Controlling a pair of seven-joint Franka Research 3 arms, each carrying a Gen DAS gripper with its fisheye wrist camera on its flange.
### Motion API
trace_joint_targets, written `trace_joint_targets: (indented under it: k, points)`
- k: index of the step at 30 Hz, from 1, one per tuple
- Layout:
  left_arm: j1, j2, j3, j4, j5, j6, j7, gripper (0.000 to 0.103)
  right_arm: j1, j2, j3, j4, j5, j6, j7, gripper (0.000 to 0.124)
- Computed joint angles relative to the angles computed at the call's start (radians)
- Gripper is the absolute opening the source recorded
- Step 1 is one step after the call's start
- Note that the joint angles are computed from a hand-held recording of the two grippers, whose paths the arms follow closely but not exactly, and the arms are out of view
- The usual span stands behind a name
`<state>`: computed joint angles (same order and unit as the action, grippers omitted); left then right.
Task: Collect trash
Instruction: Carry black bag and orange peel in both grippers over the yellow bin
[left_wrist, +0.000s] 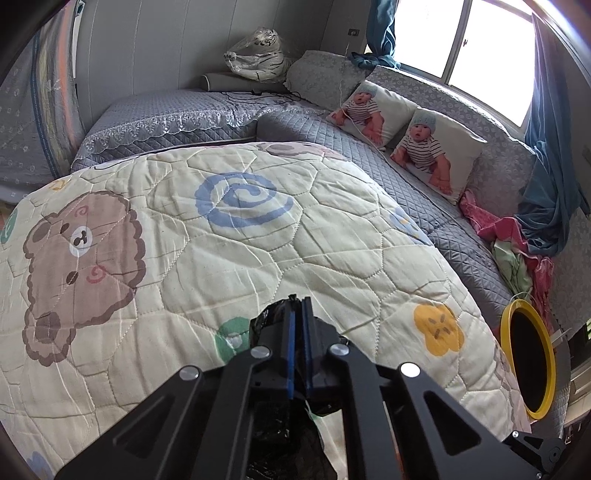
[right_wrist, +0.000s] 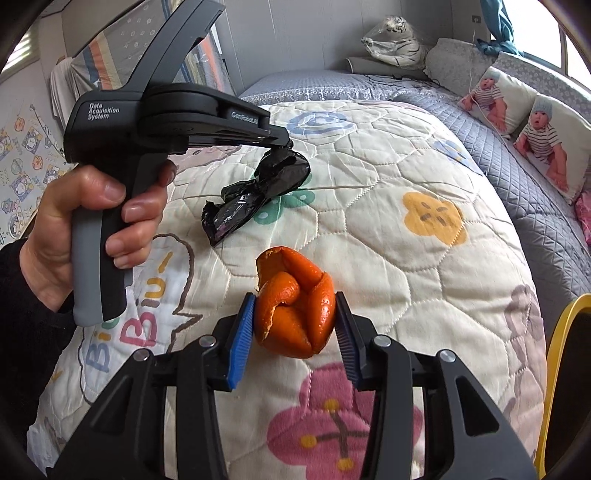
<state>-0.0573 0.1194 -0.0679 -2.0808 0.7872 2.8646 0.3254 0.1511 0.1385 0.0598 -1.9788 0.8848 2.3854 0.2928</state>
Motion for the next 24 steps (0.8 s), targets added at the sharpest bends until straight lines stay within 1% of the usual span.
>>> trace_joint_targets:
  k: [2, 5, 12, 20, 24]
  points:
    - [-0.011, -0.02, 0.008, -0.013, 0.065, -0.006, -0.065, 0.003, -0.006, -0.005, -0.003, -0.001, 0.005, -0.011, 0.002, 0.039]
    - [-0.005, -0.054, 0.006, -0.043, 0.126, 0.011, -0.139, 0.003, -0.016, -0.025, -0.012, -0.012, 0.018, -0.033, -0.007, 0.039]
    - [0.026, -0.149, -0.035, -0.105, 0.245, 0.021, -0.282, 0.003, -0.036, -0.081, -0.042, -0.058, 0.057, -0.066, -0.044, 0.039]
    - [0.046, -0.241, -0.105, -0.146, 0.323, -0.021, -0.403, 0.003, -0.062, -0.092, -0.07, -0.054, 0.081, -0.078, -0.04, 0.039]
    - [0.026, -0.248, -0.143, -0.127, 0.327, -0.087, -0.424, 0.003, -0.084, -0.084, -0.082, -0.038, 0.098, -0.078, -0.03, 0.039]
